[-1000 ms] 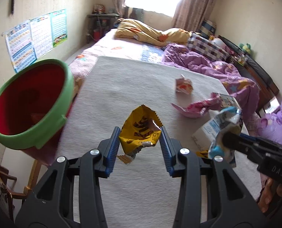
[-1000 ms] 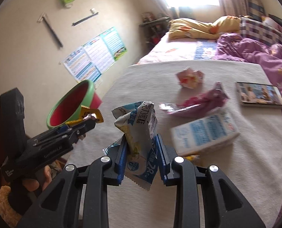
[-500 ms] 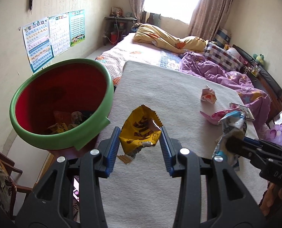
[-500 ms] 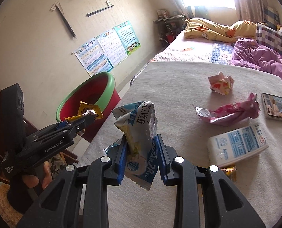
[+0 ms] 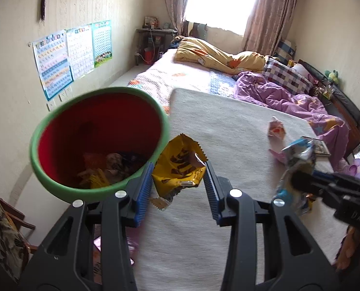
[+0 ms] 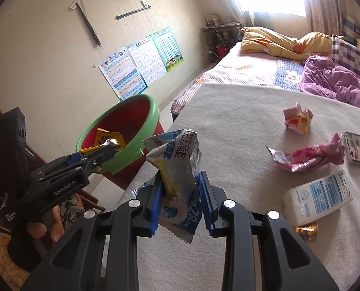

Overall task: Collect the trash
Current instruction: 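Carry the yellow chip bag and white-blue milk bag over the green bucket with both grippers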

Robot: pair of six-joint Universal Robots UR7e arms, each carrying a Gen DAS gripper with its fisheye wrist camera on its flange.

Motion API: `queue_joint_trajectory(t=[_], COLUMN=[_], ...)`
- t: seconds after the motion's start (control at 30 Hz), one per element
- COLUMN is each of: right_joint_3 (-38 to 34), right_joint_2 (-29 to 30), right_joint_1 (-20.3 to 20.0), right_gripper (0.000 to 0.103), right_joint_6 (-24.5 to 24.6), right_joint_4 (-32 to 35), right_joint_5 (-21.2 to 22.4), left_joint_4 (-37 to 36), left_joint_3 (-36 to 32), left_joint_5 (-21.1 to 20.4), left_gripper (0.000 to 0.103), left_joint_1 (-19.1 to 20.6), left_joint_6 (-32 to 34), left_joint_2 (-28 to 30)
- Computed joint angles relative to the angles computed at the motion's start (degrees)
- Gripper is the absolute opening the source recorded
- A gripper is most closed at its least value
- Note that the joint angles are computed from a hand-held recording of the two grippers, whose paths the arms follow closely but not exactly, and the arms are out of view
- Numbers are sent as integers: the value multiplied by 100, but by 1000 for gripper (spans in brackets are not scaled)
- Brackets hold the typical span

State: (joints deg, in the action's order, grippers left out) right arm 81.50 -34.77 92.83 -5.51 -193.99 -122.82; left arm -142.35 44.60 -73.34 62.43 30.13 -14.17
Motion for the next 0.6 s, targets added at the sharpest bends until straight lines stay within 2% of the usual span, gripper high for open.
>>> queue_joint_trajectory(t=[0.3, 0.6], right_joint_3=[-741, -1401], right_joint_2=[368, 752], right_joint_1=[98, 194], right_gripper=[29, 30], right_joint_6=[-144, -156], right_joint_4=[252, 615], right_joint_5=[-57, -149], left_joint_4=[300, 1003], left_joint_3=[-954, -2285], left_joint_5=[195, 169], left_gripper=[40, 40], left_joint_1=[201, 344], left_joint_6=[-6, 104], left_joint_2=[279, 800])
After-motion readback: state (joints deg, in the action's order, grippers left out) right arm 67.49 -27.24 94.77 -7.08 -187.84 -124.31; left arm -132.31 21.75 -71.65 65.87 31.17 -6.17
